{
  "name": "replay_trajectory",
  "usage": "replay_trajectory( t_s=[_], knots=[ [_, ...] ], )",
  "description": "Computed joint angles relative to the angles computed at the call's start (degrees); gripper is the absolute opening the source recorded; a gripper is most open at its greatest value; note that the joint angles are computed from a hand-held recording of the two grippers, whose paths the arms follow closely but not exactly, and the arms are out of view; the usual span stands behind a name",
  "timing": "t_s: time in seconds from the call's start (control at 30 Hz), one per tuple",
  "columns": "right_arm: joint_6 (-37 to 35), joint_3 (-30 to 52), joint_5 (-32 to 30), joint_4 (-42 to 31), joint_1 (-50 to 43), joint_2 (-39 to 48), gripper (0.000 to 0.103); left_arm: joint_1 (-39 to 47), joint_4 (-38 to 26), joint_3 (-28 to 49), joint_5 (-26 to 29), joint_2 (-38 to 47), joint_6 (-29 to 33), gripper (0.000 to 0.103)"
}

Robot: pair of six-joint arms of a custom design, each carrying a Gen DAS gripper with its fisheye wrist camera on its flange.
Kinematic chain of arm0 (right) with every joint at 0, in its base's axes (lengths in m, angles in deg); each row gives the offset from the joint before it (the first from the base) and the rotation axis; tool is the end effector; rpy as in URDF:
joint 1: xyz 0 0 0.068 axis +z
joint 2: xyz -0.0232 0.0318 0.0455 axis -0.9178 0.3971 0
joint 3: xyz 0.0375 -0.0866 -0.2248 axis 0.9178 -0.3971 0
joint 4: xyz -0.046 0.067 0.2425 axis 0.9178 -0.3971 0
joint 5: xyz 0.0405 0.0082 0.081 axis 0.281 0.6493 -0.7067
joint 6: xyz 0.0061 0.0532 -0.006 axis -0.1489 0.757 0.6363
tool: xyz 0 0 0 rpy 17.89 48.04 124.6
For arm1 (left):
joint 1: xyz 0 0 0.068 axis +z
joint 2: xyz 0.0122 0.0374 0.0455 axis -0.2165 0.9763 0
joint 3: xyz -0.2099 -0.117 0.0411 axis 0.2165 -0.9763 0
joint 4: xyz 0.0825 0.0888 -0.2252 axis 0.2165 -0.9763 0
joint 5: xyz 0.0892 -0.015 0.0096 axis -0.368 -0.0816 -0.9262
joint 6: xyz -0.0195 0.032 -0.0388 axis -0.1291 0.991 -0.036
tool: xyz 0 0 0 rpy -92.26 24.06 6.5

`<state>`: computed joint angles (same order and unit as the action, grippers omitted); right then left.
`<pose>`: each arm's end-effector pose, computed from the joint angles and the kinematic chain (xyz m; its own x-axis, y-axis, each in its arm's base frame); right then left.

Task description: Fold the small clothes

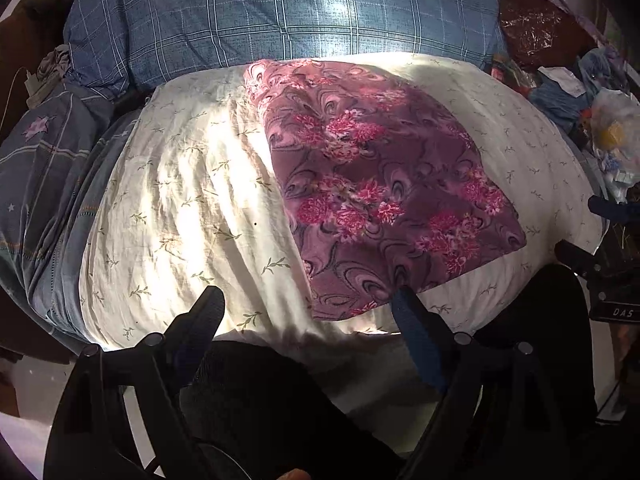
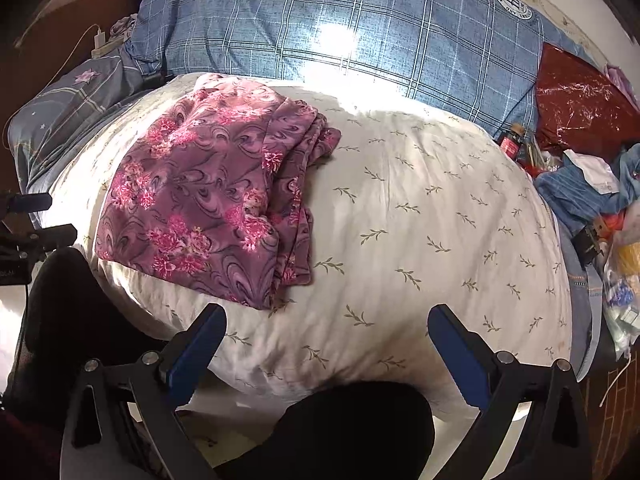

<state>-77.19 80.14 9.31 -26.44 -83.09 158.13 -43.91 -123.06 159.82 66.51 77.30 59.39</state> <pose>0.2881 -0.0746 0.2614 -0.7311 -0.4003 -0.5525 -0.4053 0.9062 -0.1204 0.2577 -0.1445 0.3209 -0.8451 -0.0172 -0.5344 -0.0340 0.9992 0.0216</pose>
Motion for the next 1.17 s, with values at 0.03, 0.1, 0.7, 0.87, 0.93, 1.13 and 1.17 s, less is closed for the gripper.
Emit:
replay_trajectory(
  t_s=[0.03,0.1,0.7,0.87,0.93,1.13,1.17],
  knots=[
    [0.0,-0.1,0.0,0.1,0.1,-0.1,0.102,-0.1,0.1,0.4,0.0,0.2,0.1,0.086],
    [0.0,-0.3,-0.1,0.1,0.2,-0.3,0.102,-0.2,0.2,0.9,0.5,0.5,0.4,0.086],
    [1.6,2.3,-0.8,-1.7,-0.9,2.2,0.102,-4.5,-0.3,2.1,-2.3,2.5,0.5,0.086],
    [1.6,2.7,-0.7,-1.8,-0.7,2.6,0.102,-5.3,0.6,1.6,-2.8,2.3,1.1,0.086],
    [1.6,2.8,-0.6,-1.8,-0.6,2.7,0.102,-5.4,0.9,1.6,-3.1,2.2,1.4,0.086],
    [2.1,3.6,-1.0,-2.1,-1.0,3.9,0.102,-5.9,-0.2,3.1,-4.1,3.7,1.7,0.086],
    [2.2,3.8,-1.1,-2.1,-1.1,4.1,0.102,-5.9,-0.4,3.1,-4.2,3.9,1.7,0.086]
  ],
)
